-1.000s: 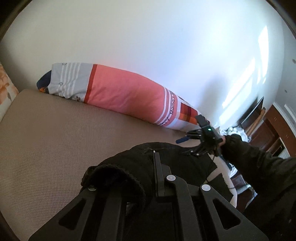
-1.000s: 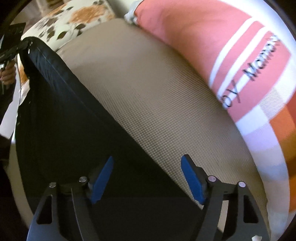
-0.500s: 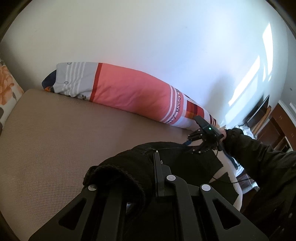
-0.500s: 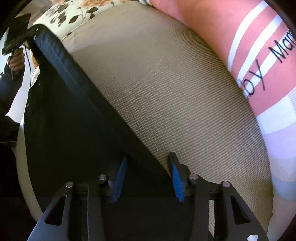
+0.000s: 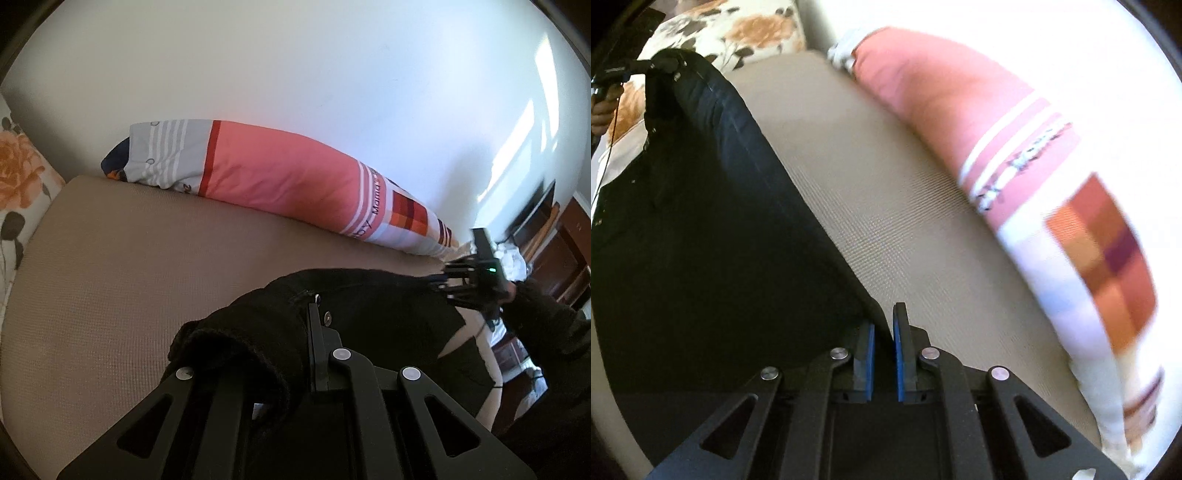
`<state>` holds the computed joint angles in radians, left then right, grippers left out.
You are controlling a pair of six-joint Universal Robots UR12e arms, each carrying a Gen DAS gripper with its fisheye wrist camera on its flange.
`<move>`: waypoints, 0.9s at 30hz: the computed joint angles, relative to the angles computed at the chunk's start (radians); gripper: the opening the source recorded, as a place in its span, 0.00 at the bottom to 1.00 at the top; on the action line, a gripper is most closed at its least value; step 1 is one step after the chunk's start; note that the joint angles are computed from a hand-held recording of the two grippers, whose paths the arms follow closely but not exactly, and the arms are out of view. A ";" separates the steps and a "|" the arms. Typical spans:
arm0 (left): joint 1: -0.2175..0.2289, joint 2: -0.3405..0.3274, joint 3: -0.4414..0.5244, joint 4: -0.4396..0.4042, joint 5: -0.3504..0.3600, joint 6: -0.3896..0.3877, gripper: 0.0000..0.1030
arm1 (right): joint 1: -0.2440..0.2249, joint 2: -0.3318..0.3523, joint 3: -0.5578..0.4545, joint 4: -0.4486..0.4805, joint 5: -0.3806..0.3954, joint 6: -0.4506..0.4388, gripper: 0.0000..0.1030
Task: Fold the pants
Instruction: 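Grasp the trouser leg edge with the right gripper while the left holds the waistband, then lift with both grippers and fold one trouser leg over the other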
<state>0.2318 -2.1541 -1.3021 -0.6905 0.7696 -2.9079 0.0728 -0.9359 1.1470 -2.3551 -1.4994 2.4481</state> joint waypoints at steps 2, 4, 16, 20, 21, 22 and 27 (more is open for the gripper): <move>0.005 0.018 -0.020 -0.007 -0.011 0.019 0.07 | 0.000 -0.061 0.091 -0.065 -0.001 0.035 0.06; 0.015 0.045 -0.054 -0.002 -0.028 0.039 0.07 | 0.007 -0.103 0.148 -0.100 -0.004 0.076 0.06; 0.057 0.212 -0.272 -0.222 0.013 0.288 0.09 | 0.042 -0.281 0.463 -0.154 0.047 0.218 0.05; 0.059 0.235 -0.317 -0.291 0.085 0.346 0.11 | 0.054 -0.274 0.499 -0.121 0.030 0.217 0.05; 0.056 0.241 -0.328 -0.290 0.112 0.349 0.13 | 0.054 -0.272 0.501 -0.116 0.031 0.220 0.05; 0.055 0.245 -0.335 -0.291 0.131 0.351 0.14 | 0.055 -0.265 0.503 -0.112 0.026 0.228 0.05; 0.036 0.263 -0.349 -0.311 0.266 0.355 0.29 | 0.069 -0.238 0.496 -0.085 -0.013 0.246 0.06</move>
